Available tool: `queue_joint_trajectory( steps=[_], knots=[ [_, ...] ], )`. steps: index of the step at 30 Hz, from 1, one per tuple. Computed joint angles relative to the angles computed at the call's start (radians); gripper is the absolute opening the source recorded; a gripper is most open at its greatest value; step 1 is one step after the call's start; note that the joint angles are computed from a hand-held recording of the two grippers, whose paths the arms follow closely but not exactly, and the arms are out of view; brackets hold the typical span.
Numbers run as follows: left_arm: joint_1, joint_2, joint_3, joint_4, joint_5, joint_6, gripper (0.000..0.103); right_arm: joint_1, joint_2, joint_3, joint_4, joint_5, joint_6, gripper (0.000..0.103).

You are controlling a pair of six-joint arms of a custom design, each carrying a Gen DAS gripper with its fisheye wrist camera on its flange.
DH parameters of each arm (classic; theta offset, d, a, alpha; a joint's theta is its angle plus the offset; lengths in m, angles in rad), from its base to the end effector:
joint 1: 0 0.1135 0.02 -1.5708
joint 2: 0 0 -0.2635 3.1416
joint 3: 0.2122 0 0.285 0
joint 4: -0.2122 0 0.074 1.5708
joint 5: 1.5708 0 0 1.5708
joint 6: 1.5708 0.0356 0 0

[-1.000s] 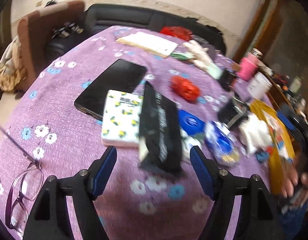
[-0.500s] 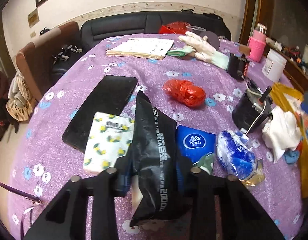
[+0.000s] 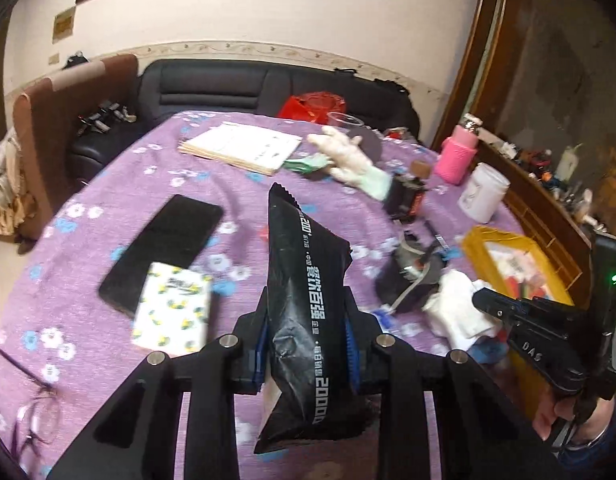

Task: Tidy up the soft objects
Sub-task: 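Grasp the white cloth with the right gripper while the left gripper holds the black bag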

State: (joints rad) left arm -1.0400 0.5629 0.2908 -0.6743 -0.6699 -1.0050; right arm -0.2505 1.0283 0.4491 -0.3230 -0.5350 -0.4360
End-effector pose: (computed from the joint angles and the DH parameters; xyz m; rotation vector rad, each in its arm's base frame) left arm 0.0906 -0.1106 0.1544 -0.2138 2.2587 -0.2120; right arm 0.2126 -0.0357 0.1548 -0.4355 2.2937 0.3281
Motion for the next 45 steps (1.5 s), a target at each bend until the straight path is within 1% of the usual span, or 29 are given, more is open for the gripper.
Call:
queue_joint_trajectory(
  steps=[1,3,4,5,7,8,10,12,16,17,18,20,21,23,25,26,27,28,29,31,33,35,37,38,39,41,42,44,45],
  knots=[
    [0.011,-0.005,-0.008,0.042,0.024,0.014,0.029,-0.063,-0.007,0.017,-0.031,-0.096,0.001,0.002],
    [0.032,0.01,-0.019,0.115,0.068,0.043,0.029,-0.141,-0.02,0.028,-0.037,-0.23,0.01,0.003],
    [0.039,0.024,-0.024,0.161,0.088,0.058,0.029,-0.174,-0.036,0.027,-0.031,-0.271,0.022,0.003],
    [0.036,0.038,-0.025,0.184,0.088,0.06,0.029,-0.195,-0.048,0.025,-0.026,-0.294,0.033,0.003],
    [0.03,0.064,-0.033,0.241,0.092,0.075,0.029,-0.236,-0.02,0.04,-0.032,-0.378,0.04,0.003],
    [0.03,0.069,-0.043,0.27,0.098,0.081,0.029,-0.242,-0.005,0.051,-0.05,-0.395,0.031,0.003],
    [0.037,0.066,-0.058,0.295,0.109,0.089,0.029,-0.232,0.037,0.082,-0.117,-0.42,-0.024,0.003],
    [0.054,0.04,-0.077,0.299,0.12,0.093,0.029,-0.204,0.051,0.092,-0.163,-0.409,-0.062,0.003],
    [0.121,-0.083,-0.121,0.248,0.158,0.108,0.029,-0.098,0.051,0.088,-0.297,-0.349,-0.209,0.003],
    [0.156,-0.126,-0.137,0.236,0.187,0.121,0.029,-0.076,0.046,0.083,-0.33,-0.335,-0.241,0.003],
    [0.173,-0.147,-0.145,0.23,0.202,0.126,0.029,-0.037,0.024,0.064,-0.344,-0.299,-0.255,0.004],
    [0.207,-0.175,-0.156,0.219,0.231,0.133,0.029,0.022,-0.001,0.035,-0.348,-0.243,-0.292,0.004],
    [0.22,-0.179,-0.158,0.221,0.248,0.139,0.029,0.046,-0.038,0.009,-0.321,-0.219,-0.272,0.004],
    [0.227,-0.177,-0.16,0.231,0.265,0.148,0.029,0.034,-0.074,-0.01,-0.299,-0.225,-0.259,0.005],
    [0.207,-0.163,-0.155,0.236,0.248,0.147,0.029,-0.022,-0.096,-0.013,-0.275,-0.272,-0.251,0.017],
    [0.195,-0.162,-0.155,0.234,0.236,0.145,0.029,-0.027,-0.113,-0.021,-0.242,-0.262,-0.216,0.043],
    [0.19,-0.161,-0.154,0.233,0.231,0.144,0.029,-0.037,-0.114,-0.028,-0.202,-0.237,-0.186,0.072],
    [0.189,-0.162,-0.154,0.232,0.23,0.143,0.029,-0.029,-0.097,-0.024,-0.175,-0.22,-0.163,0.079],
    [0.19,-0.162,-0.153,0.231,0.231,0.143,0.029,-0.03,-0.076,-0.015,-0.17,-0.213,-0.161,0.079],
    [0.191,-0.168,-0.154,0.226,0.233,0.14,0.029,-0.026,-0.039,0.006,-0.196,-0.21,-0.178,0.079],
    [0.193,-0.17,-0.154,0.224,0.234,0.14,0.029,-0.01,-0.003,0.031,-0.259,-0.199,-0.217,0.079],
    [0.195,-0.166,-0.156,0.228,0.237,0.14,0.029,0.025,-0.021,0.013,-0.281,-0.167,-0.233,0.079],
    [0.193,-0.155,-0.154,0.235,0.236,0.14,0.029,0.063,-0.046,-0.013,-0.271,-0.108,-0.222,0.078],
    [0.192,-0.152,-0.154,0.236,0.236,0.141,0.029,0.087,-0.037,-0.024,-0.244,-0.072,-0.204,0.065],
    [0.192,-0.145,-0.153,0.241,0.238,0.145,0.029,0.11,-0.007,-0.027,-0.217,-0.035,-0.184,0.04],
    [0.192,-0.14,-0.153,0.248,0.241,0.15,0.029,0.125,0.025,-0.034,-0.18,0.006,-0.171,0.018],
    [0.188,-0.134,-0.151,0.254,0.241,0.152,0.029,0.113,0.026,-0.034,-0.175,-0.001,-0.171,0.013],
    [0.179,-0.138,-0.152,0.258,0.235,0.156,0.029,0.047,0.031,-0.011,-0.21,-0.089,-0.195,0.012],
    [0.171,-0.136,-0.151,0.262,0.229,0.157,0.029,0.006,0.024,-0.002,-0.226,-0.152,-0.208,0.012]
  ],
)
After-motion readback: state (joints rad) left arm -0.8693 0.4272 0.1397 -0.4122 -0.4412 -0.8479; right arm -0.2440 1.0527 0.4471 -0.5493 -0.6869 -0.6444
